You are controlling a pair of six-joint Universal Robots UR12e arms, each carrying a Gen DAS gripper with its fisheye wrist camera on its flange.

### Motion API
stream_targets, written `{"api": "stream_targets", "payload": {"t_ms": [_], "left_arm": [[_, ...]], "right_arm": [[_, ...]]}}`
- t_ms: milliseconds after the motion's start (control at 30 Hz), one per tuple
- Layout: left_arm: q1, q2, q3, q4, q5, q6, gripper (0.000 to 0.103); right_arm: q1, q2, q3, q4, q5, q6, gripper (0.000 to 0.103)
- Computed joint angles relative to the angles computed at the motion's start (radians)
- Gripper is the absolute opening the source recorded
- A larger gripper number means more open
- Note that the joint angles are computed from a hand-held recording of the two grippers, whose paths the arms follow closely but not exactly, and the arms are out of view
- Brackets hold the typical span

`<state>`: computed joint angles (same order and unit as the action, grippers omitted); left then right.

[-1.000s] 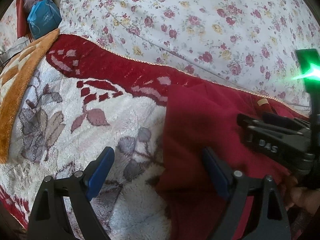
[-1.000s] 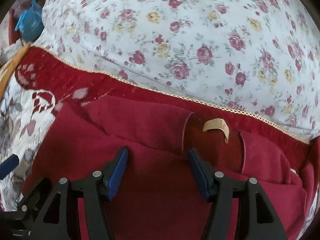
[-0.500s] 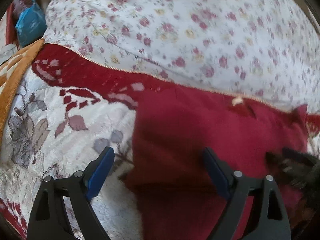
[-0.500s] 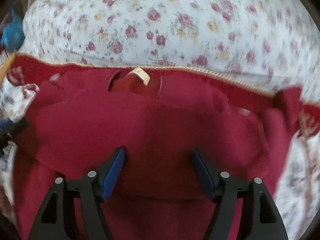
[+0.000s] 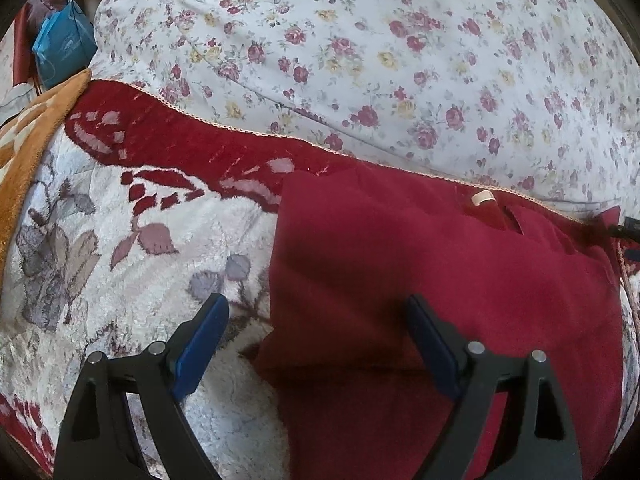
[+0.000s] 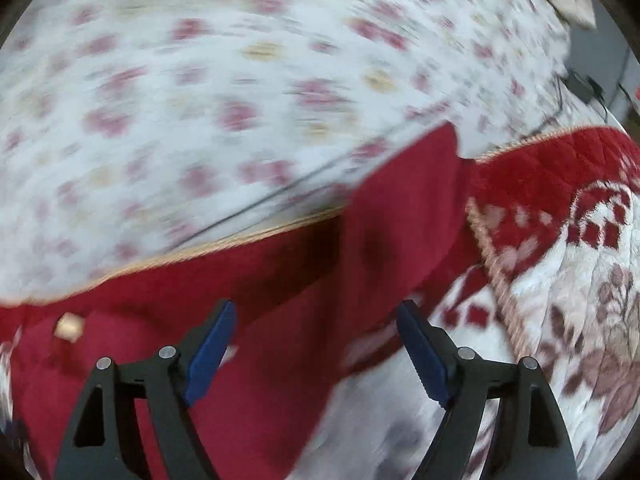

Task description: Fold small clothes

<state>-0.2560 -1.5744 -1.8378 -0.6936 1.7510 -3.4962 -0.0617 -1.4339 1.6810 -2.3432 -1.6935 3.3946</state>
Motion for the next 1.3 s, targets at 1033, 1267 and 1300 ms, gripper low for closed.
{"api": "stream_targets", "payload": {"t_ms": [1033, 1267, 1300], "left_arm": [[0.025, 0.032, -0.009, 0.049, 0.011, -0.045, 0.089], [0.056, 0.052, -0.021, 0.065, -0.012, -0.089, 0.089], [0.059, 0.053, -0.022, 0.069, -0.013, -0.091, 0.089]], "right_arm": [[-0.144, -0.277, 0.170, -0.193, 0.333, -0.142, 0.009], [0.049, -0.207, 0.093, -0.140, 0.435, -0.306, 0.009], [0.092, -0.185, 0.086, -0.131, 0.459, -0.340, 0.009]]}}
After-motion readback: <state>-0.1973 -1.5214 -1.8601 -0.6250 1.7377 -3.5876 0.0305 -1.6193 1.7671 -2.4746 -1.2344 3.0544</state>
